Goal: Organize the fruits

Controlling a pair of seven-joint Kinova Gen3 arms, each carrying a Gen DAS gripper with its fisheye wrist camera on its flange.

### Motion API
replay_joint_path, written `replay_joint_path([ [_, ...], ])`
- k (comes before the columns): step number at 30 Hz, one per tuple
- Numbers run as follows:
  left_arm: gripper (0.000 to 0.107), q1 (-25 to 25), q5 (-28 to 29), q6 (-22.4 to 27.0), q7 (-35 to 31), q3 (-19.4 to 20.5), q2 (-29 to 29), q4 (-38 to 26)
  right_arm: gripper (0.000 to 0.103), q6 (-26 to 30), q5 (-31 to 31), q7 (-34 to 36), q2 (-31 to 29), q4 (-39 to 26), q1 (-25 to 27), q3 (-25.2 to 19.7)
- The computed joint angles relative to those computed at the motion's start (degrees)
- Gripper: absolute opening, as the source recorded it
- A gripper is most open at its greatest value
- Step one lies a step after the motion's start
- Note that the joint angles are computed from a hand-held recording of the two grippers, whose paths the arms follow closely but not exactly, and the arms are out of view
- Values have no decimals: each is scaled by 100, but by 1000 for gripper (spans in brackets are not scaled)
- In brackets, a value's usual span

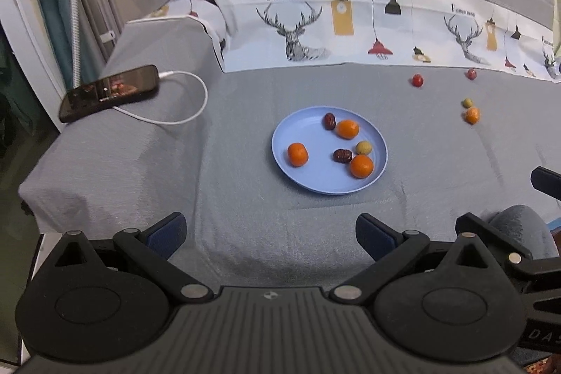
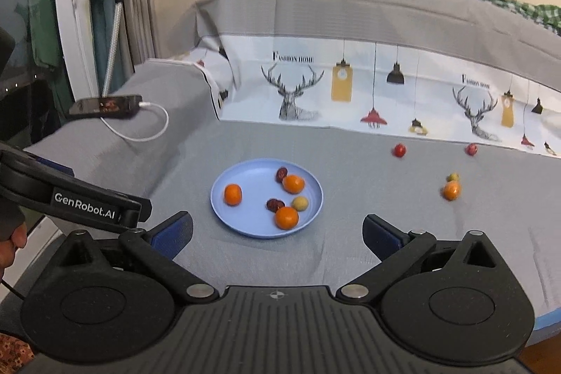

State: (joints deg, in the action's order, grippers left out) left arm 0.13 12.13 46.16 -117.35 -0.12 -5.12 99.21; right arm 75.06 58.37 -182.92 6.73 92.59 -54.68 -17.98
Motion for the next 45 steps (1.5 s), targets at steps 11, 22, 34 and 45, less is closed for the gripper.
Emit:
replay_joint_path([
  [11, 103, 80, 19, -130, -101, -39, -303, 193, 102, 282, 259, -308, -97, 115, -180, -155],
  [22, 103, 253, -321, 200, 279, 223, 198, -297, 102, -334, -107, -387, -311, 430, 295, -55],
  [34, 103, 926, -1500, 558, 1673, 629, 1333, -1373, 102, -1002, -519, -555, -757, 1066, 1386, 121],
  [45, 103, 2008, -1900, 535, 2324, 685, 2943, -2931, 102, -1677, -567, -747, -549, 1632, 2628, 681],
])
